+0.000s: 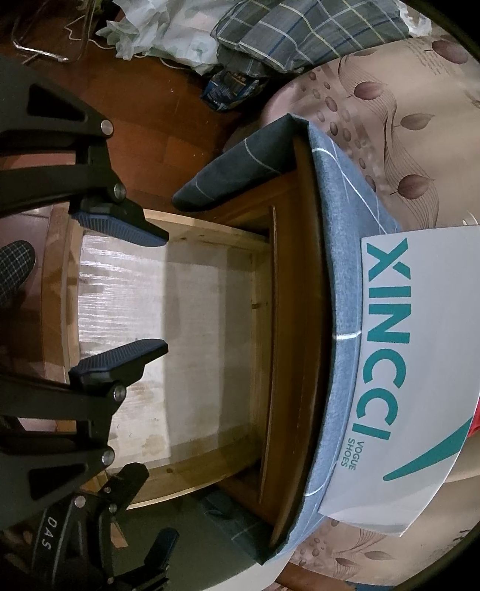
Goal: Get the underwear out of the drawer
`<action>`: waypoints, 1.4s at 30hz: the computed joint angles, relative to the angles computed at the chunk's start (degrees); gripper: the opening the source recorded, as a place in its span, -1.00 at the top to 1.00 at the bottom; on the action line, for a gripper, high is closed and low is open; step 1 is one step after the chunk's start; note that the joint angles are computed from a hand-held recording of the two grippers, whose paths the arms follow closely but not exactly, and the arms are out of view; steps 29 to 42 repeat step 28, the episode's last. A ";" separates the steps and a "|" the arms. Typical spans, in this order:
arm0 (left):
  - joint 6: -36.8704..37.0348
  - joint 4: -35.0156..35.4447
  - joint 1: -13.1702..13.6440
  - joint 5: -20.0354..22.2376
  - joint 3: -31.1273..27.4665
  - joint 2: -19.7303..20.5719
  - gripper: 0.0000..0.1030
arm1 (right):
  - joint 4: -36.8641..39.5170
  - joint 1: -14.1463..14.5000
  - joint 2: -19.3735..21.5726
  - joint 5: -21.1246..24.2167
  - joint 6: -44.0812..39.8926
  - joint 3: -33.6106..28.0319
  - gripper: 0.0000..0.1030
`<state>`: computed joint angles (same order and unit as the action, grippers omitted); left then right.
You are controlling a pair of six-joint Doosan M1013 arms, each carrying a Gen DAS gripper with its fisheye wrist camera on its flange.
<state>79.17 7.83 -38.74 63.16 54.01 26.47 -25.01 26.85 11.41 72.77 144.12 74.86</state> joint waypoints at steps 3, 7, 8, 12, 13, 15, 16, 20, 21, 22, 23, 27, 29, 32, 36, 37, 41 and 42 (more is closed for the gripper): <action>0.12 -0.11 0.02 -0.02 0.02 0.03 -0.04 | -0.13 0.08 0.03 0.15 -0.10 -0.07 -0.94; 0.14 -0.20 0.04 -0.24 0.18 -0.08 -0.04 | -0.28 0.14 0.13 0.24 -0.30 -0.17 -0.94; 0.04 -0.03 -0.01 -0.33 0.26 -0.12 -0.04 | -0.21 0.13 0.12 0.23 -0.41 -0.15 -0.94; -0.18 0.33 -0.14 -0.62 0.44 -0.17 -0.04 | -0.13 0.12 0.16 0.12 -0.63 -0.11 -0.94; -0.17 0.34 -0.13 -0.65 0.50 -0.20 -0.04 | -0.18 0.12 0.15 0.16 -0.66 -0.11 -0.94; -0.24 0.47 -0.20 -0.53 0.40 -0.15 -0.04 | -0.22 0.15 0.17 0.11 -0.67 -0.12 -0.94; -0.28 0.53 -0.21 -0.49 0.42 -0.15 -0.04 | -0.17 0.13 0.18 0.12 -0.75 -0.11 -0.94; -0.32 0.44 -0.22 -0.39 0.19 -0.09 -0.04 | -0.22 0.13 0.17 0.06 -0.75 -0.06 -0.94; -0.23 0.32 -0.21 -0.32 0.13 -0.06 -0.04 | -0.34 0.18 0.20 0.15 -0.69 -0.11 -0.94; -0.34 0.47 -0.23 -0.39 0.16 -0.08 -0.04 | -0.33 0.17 0.20 0.12 -0.70 -0.08 -0.94; -0.50 0.67 -0.25 -0.53 0.23 -0.12 -0.04 | -0.31 0.19 0.20 0.14 -0.69 -0.10 -0.94; -0.31 0.05 -0.06 -0.52 0.16 -0.10 -0.04 | -0.39 0.21 0.21 0.19 -0.70 -0.11 -0.94; -0.22 -0.04 -0.01 -0.40 0.08 -0.07 -0.04 | -0.40 0.20 0.20 0.17 -0.72 -0.09 -0.94; -0.22 -0.04 -0.01 -0.40 0.08 -0.07 -0.04 | -0.40 0.20 0.20 0.17 -0.72 -0.09 -0.94; -0.22 -0.04 -0.01 -0.40 0.08 -0.07 -0.04 | -0.40 0.20 0.20 0.17 -0.72 -0.09 -0.94; -0.22 -0.04 -0.01 -0.40 0.08 -0.07 -0.04 | -0.40 0.20 0.20 0.17 -0.72 -0.09 -0.94; -0.22 -0.04 -0.01 -0.40 0.08 -0.07 -0.04 | -0.40 0.20 0.20 0.17 -0.72 -0.09 -0.94; -0.22 -0.04 -0.01 -0.40 0.08 -0.07 -0.04 | -0.40 0.20 0.20 0.17 -0.72 -0.09 -0.94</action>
